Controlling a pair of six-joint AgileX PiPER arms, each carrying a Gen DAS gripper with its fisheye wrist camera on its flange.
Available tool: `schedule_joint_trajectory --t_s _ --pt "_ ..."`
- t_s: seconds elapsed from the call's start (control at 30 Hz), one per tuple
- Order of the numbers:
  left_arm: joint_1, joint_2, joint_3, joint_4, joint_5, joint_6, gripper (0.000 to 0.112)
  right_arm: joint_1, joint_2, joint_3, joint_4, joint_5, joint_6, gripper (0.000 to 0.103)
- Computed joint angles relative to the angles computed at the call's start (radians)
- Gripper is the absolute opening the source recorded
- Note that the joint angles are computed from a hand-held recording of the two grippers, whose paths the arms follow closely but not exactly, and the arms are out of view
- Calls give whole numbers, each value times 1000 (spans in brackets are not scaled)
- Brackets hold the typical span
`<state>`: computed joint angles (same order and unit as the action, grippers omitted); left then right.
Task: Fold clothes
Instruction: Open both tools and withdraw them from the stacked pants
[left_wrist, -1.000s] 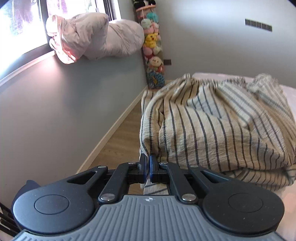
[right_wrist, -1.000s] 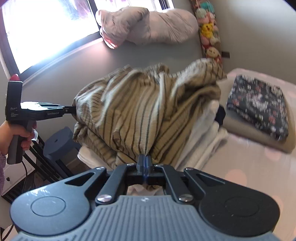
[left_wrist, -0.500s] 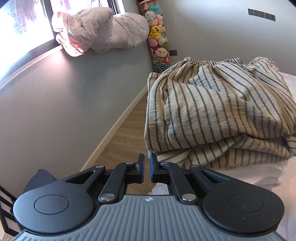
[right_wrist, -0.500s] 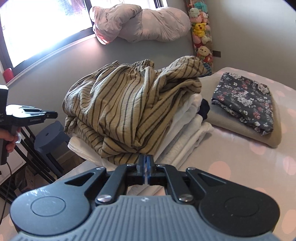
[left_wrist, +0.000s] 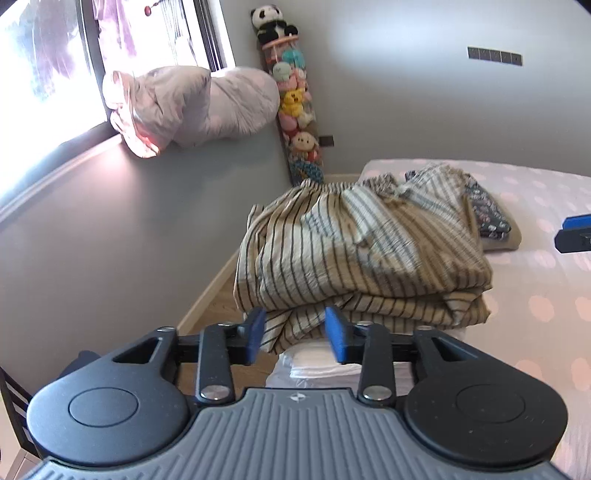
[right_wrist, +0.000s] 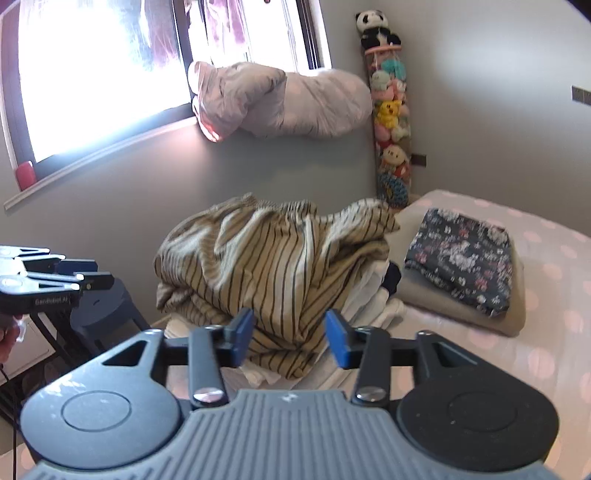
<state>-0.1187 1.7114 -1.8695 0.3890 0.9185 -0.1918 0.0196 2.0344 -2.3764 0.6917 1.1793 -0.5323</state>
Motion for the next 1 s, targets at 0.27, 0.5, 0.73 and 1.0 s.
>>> schedule_joint_trajectory --t_s 0.27,0.5,0.73,1.0 --pt "-194 -99 96 276 25 -291 75 -3 -219 255 -9 -200 -26 87" --pt "-349 -162 199 454 62 -578 80 -39 -379 482 82 -217 -117 88" --pt "-495 -185 299 559 145 -813 81 -82 -547 761 196 -265 -239 92" --pt "-598 -180 374 574 221 -945 81 -117 -639 948 190 -297 -265 92"
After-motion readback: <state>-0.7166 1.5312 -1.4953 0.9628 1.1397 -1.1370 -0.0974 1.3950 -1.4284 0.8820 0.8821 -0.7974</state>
